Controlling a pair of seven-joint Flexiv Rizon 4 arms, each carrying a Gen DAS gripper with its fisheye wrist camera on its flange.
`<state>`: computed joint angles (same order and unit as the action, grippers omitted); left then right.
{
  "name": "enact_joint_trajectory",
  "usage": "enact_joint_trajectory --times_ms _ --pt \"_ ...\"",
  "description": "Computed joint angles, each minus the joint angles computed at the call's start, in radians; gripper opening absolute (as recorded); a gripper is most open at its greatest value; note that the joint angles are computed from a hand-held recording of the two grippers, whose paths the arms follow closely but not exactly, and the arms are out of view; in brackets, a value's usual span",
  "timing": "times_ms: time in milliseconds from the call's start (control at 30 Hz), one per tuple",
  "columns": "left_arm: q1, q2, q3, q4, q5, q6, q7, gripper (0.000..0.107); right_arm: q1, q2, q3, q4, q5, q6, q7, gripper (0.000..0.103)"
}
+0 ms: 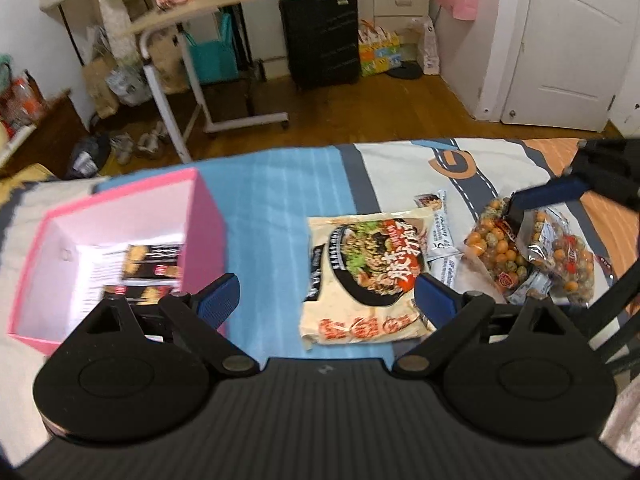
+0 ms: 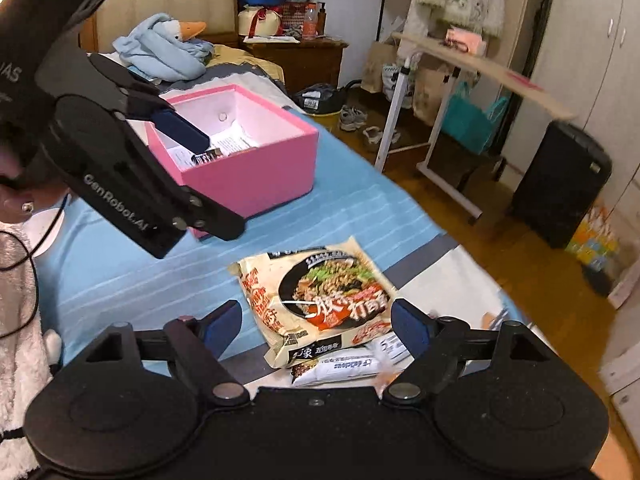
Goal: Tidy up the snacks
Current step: 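Move both grippers to the white-and-red noodle bag and grasp it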
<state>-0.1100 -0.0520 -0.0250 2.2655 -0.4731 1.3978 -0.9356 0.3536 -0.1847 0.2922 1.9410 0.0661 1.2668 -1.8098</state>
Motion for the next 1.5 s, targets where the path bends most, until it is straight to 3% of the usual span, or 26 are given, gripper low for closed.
enact_joint_trajectory --times_ms 100,200,333,400,533,600,667,800,900,1133,1333,1500 --pt "0.009 -0.074 -0.04 -0.014 -0.096 0.04 0.074 0.095 -0.032 -0.034 0.036 -0.002 0.085 0.003 -0.09 0.085" --pt "0.045 -0.139 -0.098 -0.03 -0.192 0.064 0.131 0.095 -0.022 -0.077 0.032 0.016 0.065 0.047 -0.13 0.085" --pt "0.13 -0.217 -0.223 -0.051 -0.392 0.084 0.263 0.093 0.018 -0.14 -0.011 0.028 -0.022 0.066 -0.037 0.085" --pt "0.154 -0.254 -0.265 -0.064 -0.48 0.094 0.314 0.091 -0.014 -0.168 0.028 0.015 -0.004 0.078 -0.052 0.086" --pt "0.142 -0.312 -0.243 -0.08 -0.464 0.083 0.293 0.09 -0.037 -0.21 0.057 0.003 -0.025 0.096 -0.081 0.087" --pt "0.188 -0.327 -0.319 -0.073 -0.532 0.119 0.359 0.09 -0.047 -0.227 0.072 -0.001 -0.024 0.113 -0.088 0.087" --pt "0.225 -0.333 -0.366 -0.082 -0.617 0.092 0.402 0.087 -0.038 -0.238 0.059 -0.007 -0.037 0.107 -0.058 0.087" --pt "0.241 -0.341 -0.323 -0.122 -0.689 -0.113 0.356 0.069 0.033 -0.246 -0.034 0.041 -0.139 0.195 0.033 0.096" --pt "0.238 -0.357 -0.279 -0.145 -0.701 -0.223 0.295 0.068 0.014 -0.263 -0.013 0.031 -0.159 0.192 0.075 0.097" --pt "0.143 -0.356 -0.207 -0.15 -0.749 -0.205 0.331 0.066 0.072 -0.287 -0.085 0.046 -0.26 0.26 0.204 0.099" --pt "0.061 -0.302 -0.144 -0.118 -0.719 -0.165 0.351 0.066 0.061 -0.272 -0.077 0.059 -0.309 0.268 0.252 0.091" --pt "0.036 -0.254 -0.124 -0.082 -0.704 -0.147 0.363 0.066 0.002 -0.263 0.006 0.039 -0.284 0.206 0.24 0.089"
